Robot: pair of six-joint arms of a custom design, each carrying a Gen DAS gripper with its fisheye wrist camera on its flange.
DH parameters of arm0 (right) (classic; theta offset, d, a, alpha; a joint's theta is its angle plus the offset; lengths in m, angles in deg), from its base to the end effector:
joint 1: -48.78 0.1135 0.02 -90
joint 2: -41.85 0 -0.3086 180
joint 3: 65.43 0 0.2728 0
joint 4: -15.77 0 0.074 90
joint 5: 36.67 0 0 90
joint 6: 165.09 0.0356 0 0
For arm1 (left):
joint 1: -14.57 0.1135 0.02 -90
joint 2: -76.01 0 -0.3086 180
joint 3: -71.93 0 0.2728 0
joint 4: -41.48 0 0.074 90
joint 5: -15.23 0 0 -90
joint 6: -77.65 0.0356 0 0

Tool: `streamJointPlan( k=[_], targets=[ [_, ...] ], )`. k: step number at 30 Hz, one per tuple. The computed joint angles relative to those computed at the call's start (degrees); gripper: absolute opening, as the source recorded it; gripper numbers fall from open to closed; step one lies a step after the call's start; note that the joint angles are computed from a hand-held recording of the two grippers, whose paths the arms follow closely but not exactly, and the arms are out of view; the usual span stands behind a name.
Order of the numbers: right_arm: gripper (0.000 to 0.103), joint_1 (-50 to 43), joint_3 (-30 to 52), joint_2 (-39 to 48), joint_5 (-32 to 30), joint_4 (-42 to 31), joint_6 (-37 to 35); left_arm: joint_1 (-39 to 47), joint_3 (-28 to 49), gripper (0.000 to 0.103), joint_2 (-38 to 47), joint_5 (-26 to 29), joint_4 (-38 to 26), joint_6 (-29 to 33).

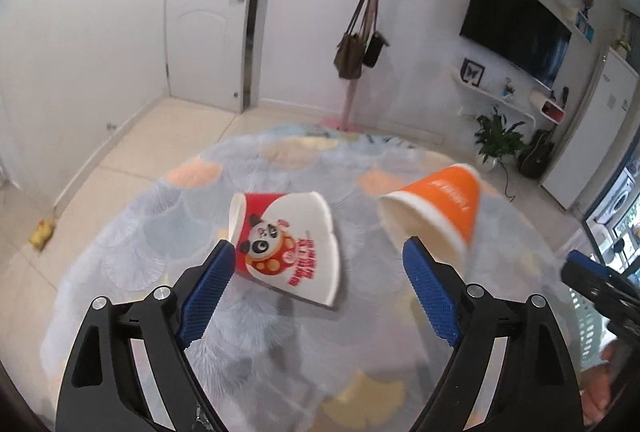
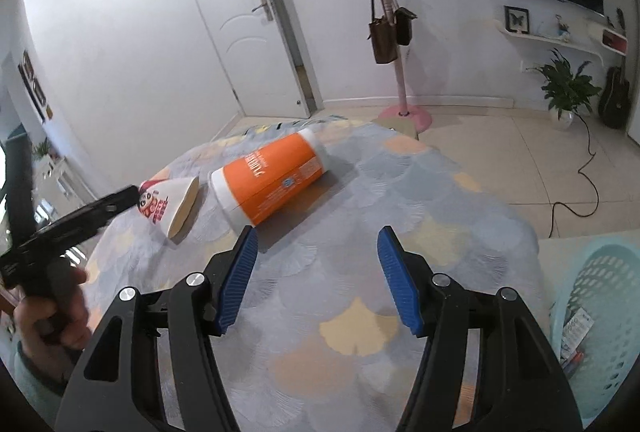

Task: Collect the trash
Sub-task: 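Grasp the red panda-print cup with the left tool while the right tool grasps the orange cup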

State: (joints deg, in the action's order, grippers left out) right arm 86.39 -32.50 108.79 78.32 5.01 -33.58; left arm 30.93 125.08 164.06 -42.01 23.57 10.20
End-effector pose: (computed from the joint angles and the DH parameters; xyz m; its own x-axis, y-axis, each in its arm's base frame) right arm 0.1682 0.1106 0.1700 -0.6269 0.2753 -0.7288 0.1335 0.9596 0.2477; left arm 0.2895 0.0649 0.1830 -0.6764 0.1375 -0.7236 0.3642 0.9163 -0.1663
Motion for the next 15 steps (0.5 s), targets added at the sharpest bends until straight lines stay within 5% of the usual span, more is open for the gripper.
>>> streamJointPlan(
  k=[15],
  targets=[
    [0.072,-1.58,11.07,13.55,-3.78,2.16,-4.26,-4.82,1.86,0.077,9.10,-10.70,6.37,-1.36]
  ],
)
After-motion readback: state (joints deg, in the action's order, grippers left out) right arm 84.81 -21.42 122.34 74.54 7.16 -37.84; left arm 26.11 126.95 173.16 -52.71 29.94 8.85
